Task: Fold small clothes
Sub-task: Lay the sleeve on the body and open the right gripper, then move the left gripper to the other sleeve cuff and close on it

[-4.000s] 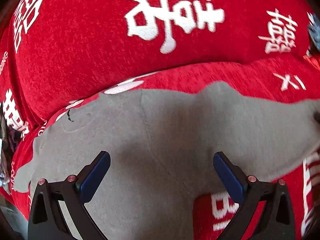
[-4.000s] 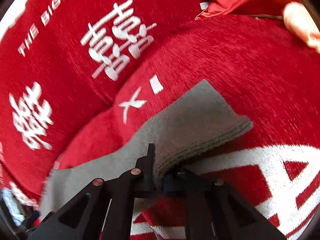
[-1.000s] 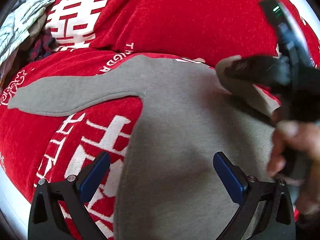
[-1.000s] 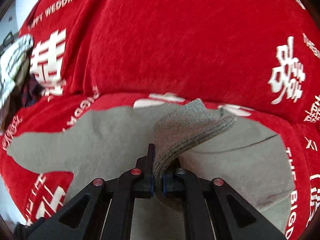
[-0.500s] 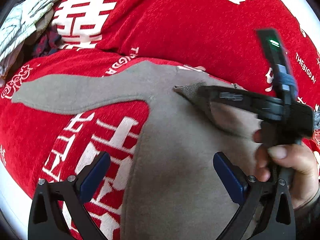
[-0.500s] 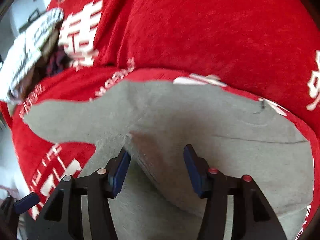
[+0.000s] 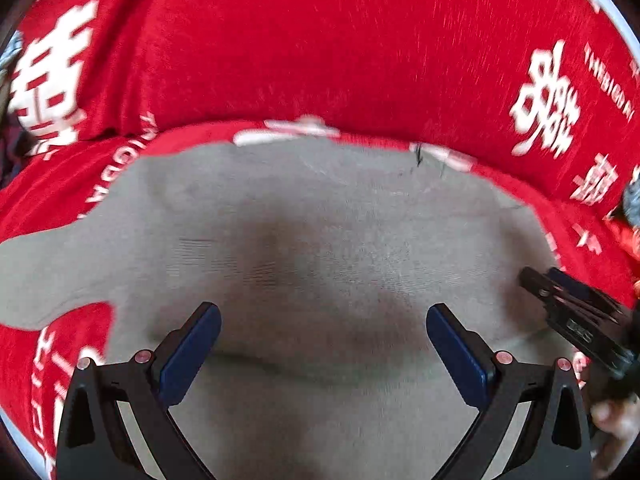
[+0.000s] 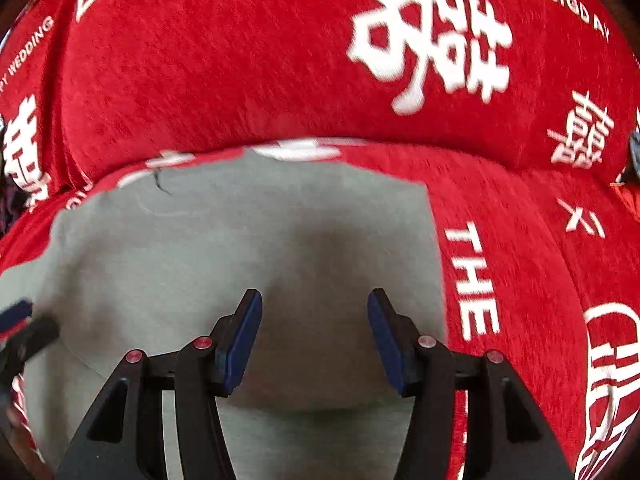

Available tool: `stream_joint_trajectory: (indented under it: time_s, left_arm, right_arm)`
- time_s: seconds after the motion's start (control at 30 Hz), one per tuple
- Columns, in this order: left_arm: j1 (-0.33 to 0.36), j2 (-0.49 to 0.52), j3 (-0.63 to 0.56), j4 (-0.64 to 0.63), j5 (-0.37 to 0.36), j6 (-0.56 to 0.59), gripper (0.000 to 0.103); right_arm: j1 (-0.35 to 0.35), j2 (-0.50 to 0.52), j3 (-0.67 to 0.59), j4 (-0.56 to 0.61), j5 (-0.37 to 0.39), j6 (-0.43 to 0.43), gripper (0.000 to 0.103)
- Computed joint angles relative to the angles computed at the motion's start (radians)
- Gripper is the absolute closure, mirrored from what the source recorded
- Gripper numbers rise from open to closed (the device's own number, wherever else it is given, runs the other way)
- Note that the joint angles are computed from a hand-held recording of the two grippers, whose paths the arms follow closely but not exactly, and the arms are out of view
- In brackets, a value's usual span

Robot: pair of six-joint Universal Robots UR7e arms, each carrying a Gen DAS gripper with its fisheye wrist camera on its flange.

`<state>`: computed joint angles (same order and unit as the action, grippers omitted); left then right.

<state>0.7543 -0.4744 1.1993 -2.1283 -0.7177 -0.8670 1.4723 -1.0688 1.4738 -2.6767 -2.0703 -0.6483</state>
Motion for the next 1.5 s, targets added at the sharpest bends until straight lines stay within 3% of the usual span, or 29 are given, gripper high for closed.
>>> stream_joint_trajectory:
  time_s: [0.07,0.13,0.2,0.4,0.53,0.6,0.67,0.8,0.9,0.97,1.07,1.2,1.27,1.33,1.4,1.5]
  left_arm:
    - [0.019,0.026,-0.047,0.135,0.012,-0.072,0.0]
    - [0.019,0.006,0.001,0.122,0.054,-0.078,0.0]
    - [0.015,-0.007,0.011,0.148,0.061,-0.108,0.0]
    - [0.0,0.023,-0.041,0.162,0.063,-0.12,0.0]
    - [-0.009,0.073,-0.1,0.272,0.081,-0.168,0.0]
    - [-0.019,0.058,-0.063,0.249,0.095,-0.168,0.0]
    - [-0.025,0.037,-0.025,0.218,0.085,-0.156,0.0]
    - [-0.045,-0.025,0.102,0.106,0.056,-0.13,0.0]
    - [-0.078,-0.065,0.199,0.08,0.058,-0.148,0.0]
    - [-0.097,-0.088,0.252,0.049,0.051,-0.157,0.0]
    - [-0.128,-0.124,0.327,0.018,0.036,-0.175,0.0]
    - [-0.158,-0.17,0.402,0.002,0.011,-0.193,0.0]
    - [-0.162,-0.206,0.439,-0.008,0.008,-0.223,0.0]
    - [-0.165,-0.259,0.483,0.001,0.028,-0.29,0.0]
    - [-0.157,-0.324,0.527,0.023,0.065,-0.372,0.0]
    - [-0.128,-0.423,0.567,0.168,0.134,-0.553,0.0]
  right_arm:
    - [-0.018,0.009,-0.004,-0.079,-0.046,-0.013,0.043]
    - [-0.037,0.003,-0.022,-0.075,-0.049,0.065,0.031]
    - [-0.044,-0.009,-0.018,-0.094,-0.04,0.087,0.031]
    - [0.004,-0.012,0.075,-0.28,-0.014,-0.091,0.031]
    - [0.017,-0.027,0.098,-0.164,0.027,-0.03,0.03]
    - [0.021,-0.02,0.12,-0.14,-0.007,-0.051,0.03]
    - [0.028,-0.031,0.159,-0.219,-0.015,-0.109,0.03]
    - [0.031,-0.081,0.213,-0.218,-0.022,-0.101,0.029]
    - [0.017,-0.142,0.288,-0.204,-0.014,-0.062,0.022]
    - [0.0,-0.19,0.372,-0.278,0.03,-0.074,0.022]
    - [-0.02,-0.245,0.477,-0.386,0.075,-0.158,0.021]
    - [-0.055,-0.322,0.571,-0.426,0.146,-0.205,0.021]
    - [-0.06,-0.346,0.573,-0.383,0.156,-0.194,0.021]
    - [-0.044,-0.349,0.542,-0.299,0.11,-0.158,0.02]
    - [-0.035,-0.344,0.528,-0.289,0.104,-0.151,0.02]
    - [-0.018,-0.337,0.527,-0.307,0.125,-0.153,0.02]
